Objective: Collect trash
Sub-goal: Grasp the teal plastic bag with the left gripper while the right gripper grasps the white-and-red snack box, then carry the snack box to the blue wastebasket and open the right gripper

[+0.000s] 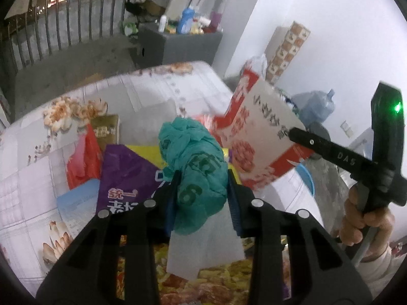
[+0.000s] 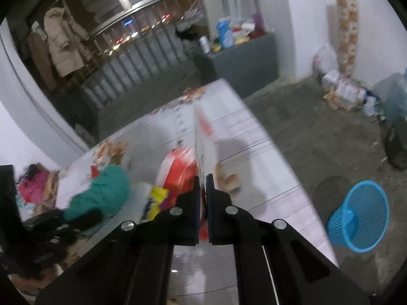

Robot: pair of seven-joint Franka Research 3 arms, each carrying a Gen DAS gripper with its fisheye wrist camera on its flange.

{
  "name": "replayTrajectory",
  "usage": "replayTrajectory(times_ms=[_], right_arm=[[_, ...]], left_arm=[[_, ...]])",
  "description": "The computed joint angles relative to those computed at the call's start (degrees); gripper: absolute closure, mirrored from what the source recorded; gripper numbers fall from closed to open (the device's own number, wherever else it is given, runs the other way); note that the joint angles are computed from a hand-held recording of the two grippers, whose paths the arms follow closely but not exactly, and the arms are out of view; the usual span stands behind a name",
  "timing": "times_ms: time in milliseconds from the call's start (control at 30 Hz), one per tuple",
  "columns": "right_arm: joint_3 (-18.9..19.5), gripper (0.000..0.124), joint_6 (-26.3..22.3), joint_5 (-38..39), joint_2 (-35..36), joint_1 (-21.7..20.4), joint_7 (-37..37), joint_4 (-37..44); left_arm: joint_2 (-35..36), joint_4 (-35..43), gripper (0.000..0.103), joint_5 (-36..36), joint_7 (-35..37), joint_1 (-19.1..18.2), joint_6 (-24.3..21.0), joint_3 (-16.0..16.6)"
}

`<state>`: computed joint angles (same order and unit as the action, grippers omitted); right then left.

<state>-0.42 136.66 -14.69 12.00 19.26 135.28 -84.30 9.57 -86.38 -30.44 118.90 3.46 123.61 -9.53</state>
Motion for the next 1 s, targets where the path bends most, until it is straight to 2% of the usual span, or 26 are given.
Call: replayTrajectory(times_ms=[67, 200, 367, 500, 567, 700, 733, 867, 1000], right_arm=[[-0.96, 0.119, 0.34, -4.09, -2.0, 0.62, 2.97, -2.11], [-0.95, 0.121, 2.22, -9.17, -7.01, -0.76, 7.03, -7.71], [0.68, 0.121, 6.59, -12.19, -15.63, -4.99, 11.19, -17.47], [2.12, 0.121, 7.7, -15.77, -25.79, -9.91, 15.73, -27.99], [2.69, 0.121, 7.5, -15.97, -29.94, -12.32, 16.82, -32.2], [1.43, 0.121, 7.6, -12.0, -38.74, -16.2, 16.53, -41.94], [0.94, 0.121, 7.63, -10.7, -40.26, -16.86, 15.81, -43.76], [-0.16, 0.121, 8.31, -7.32, -43.51, -20.14, 12.69, -49.19], [-2.44, 0.121, 12.09, -2.73, -43.87, -23.18, 9.62, -53.78]], left_arm=[[-1.95, -1.67, 0.072, -1.72, 1.05, 0.03, 2.17, -0.15], [-4.88, -3.31, 0.073, -3.18, 1.31, -0.91, 4.86, 0.23], [-7.94, -4.52, 0.074, -5.33, 1.34, -3.28, 4.94, 0.37], [-8.48, -4.12, 0.074, -7.51, 1.12, -6.61, 2.99, -0.52], [-7.38, -2.74, 0.074, -8.28, 0.4, -8.16, 1.26, -1.19], [-2.5, 2.35, 0.074, -7.92, -1.85, -11.73, -3.6, -4.15], [-0.01, 4.77, 0.074, -6.83, -3.08, -13.18, -5.22, -5.39], [6.27, 9.39, 0.074, -1.08, -5.63, -17.96, -6.69, -8.82], [16.43, 18.86, 0.074, 7.25, -9.76, -23.49, -9.36, -10.82]])
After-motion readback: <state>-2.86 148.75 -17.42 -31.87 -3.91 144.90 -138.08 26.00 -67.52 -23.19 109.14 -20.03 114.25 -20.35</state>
